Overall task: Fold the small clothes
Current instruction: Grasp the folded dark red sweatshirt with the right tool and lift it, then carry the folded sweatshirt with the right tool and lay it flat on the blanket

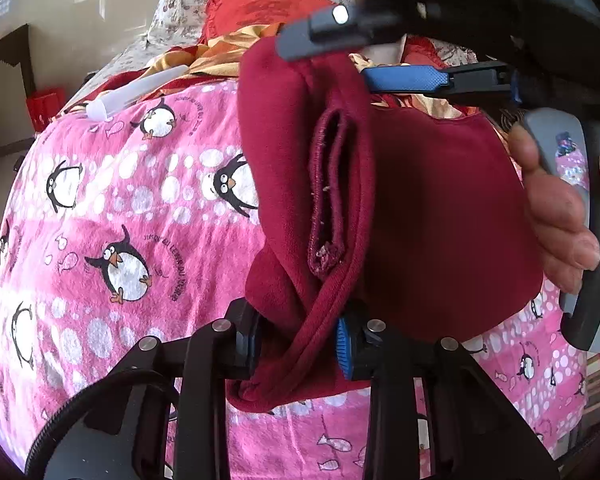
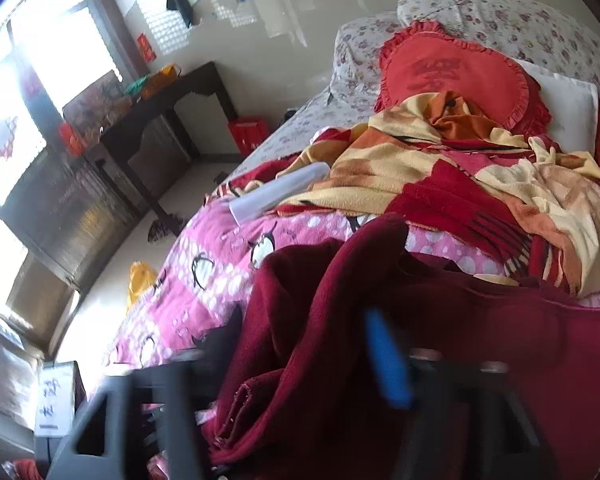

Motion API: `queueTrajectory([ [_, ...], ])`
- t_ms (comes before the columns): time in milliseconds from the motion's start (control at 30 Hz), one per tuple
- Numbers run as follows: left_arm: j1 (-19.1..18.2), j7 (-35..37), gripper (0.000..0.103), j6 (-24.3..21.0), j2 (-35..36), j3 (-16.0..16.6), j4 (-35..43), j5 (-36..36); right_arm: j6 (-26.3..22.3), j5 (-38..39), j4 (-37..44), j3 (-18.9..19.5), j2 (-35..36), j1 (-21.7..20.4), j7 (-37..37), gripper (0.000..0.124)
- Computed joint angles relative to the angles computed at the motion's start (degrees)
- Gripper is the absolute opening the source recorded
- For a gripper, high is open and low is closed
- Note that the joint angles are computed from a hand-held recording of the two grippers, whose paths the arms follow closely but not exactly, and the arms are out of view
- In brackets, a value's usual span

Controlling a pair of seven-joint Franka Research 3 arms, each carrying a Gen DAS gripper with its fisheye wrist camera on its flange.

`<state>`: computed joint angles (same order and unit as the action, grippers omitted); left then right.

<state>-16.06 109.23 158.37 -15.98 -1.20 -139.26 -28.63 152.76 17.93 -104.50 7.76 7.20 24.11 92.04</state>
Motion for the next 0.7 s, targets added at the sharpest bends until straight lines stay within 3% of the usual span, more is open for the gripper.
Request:
queueTrajectory([
  [367,0.0,-3.1,0.028,0.6,-0.7,-0.7,-0.7,2.5,-12.0,-11.3,11.6,-1.1,8.5,3.2,3.2,0.074],
  [433,-0.1,-3.6,0.026,0.0,-0.9,-0.6,-0.5,2.8,-11.6,-16.3,10.7,-2.4,8.0,4.7,5.3,0.034],
  [533,-0.9,-3.0,0.025,-0.9,-2.2,-0.1,-0.3,2.2,-8.0,-16.3,6.6,-2.2,4.9,3.9,5.1,0.023],
  [700,-3.1,-2.5,0.025,-2.1,-3.7,-0.1,1.3,0.8,-5.3,-16.4,1.4,-2.1,-1.0,1.9,4.6,0.020],
])
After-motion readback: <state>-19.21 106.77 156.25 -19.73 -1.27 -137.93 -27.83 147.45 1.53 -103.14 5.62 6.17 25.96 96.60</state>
